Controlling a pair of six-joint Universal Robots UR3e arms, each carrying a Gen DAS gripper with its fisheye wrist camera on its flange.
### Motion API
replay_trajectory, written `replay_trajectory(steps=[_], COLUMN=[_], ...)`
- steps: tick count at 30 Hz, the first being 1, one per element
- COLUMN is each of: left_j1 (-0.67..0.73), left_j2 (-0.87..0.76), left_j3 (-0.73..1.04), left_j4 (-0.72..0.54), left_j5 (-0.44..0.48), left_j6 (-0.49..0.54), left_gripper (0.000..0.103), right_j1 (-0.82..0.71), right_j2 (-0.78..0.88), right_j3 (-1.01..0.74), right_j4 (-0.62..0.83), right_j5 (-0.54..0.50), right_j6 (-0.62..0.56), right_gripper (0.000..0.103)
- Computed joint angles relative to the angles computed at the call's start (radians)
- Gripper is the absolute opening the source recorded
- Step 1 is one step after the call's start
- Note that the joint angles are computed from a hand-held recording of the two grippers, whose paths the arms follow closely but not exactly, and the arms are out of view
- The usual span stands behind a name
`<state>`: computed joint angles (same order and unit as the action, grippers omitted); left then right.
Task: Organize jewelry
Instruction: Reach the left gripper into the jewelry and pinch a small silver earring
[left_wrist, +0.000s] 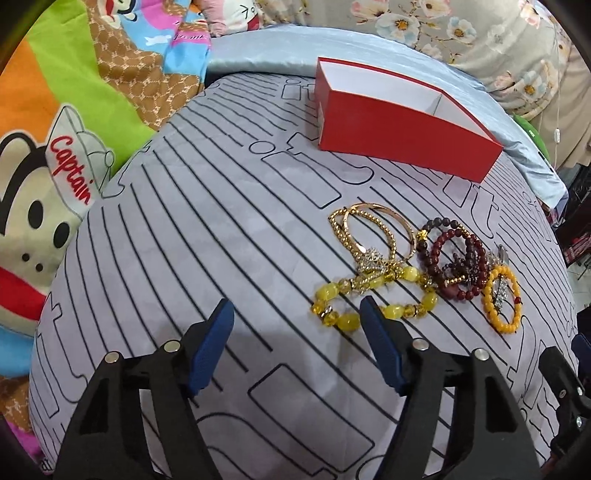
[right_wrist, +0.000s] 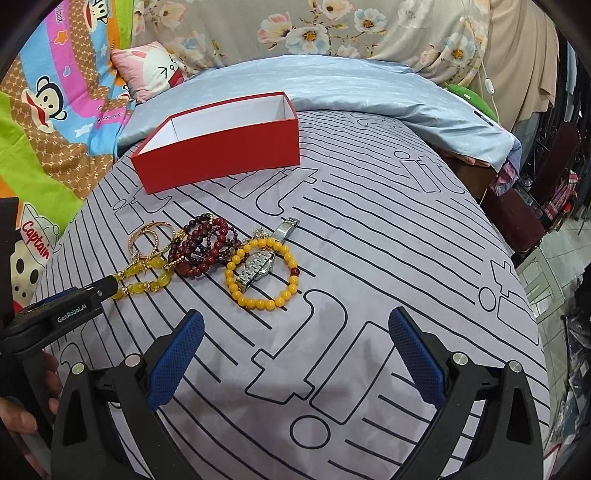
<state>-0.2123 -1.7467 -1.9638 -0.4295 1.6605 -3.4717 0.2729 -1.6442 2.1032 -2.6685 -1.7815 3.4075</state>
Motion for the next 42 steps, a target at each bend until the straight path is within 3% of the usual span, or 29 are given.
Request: replay_trajectory(steps=[7, 17, 22, 33, 42], left_j1=[-0.012, -0.01, -0.023, -0.004, 0.011], left_j2=[-0.036, -0.053, -0.05, -0.076, -0.005], left_j3=[0.042, 0.053, 0.061, 0.079, 0.034], left_j4=[-0.001, 0.018, 0.047, 0.054, 0.09], left_j5=[-0.001, -0.038, -0.042, -0.131, -0.184], left_j6=[0.017, 0.031, 0.055, 0.086, 0.088], left_gripper=[0.067, 0.056, 0.056, 0.005, 0.0], right_j1=[-0.012, -0.032, -0.033, -0.031, -0.035], right_j2=[0.02, 0.021, 0.027, 0.031, 0.021], right_j3=[-0.013, -0.012, -0.016, -0.019, -0.01], right_j4=[-0.003, -0.01, -0.01, -0.013, -0.019], right_j5=[0.015, 0.041, 0.047, 0.053, 0.054], right_j6=[-0.008, -0.013, -0.013, -0.011, -0.019], right_gripper=[0.098, 0.098, 0.098, 0.098, 0.098])
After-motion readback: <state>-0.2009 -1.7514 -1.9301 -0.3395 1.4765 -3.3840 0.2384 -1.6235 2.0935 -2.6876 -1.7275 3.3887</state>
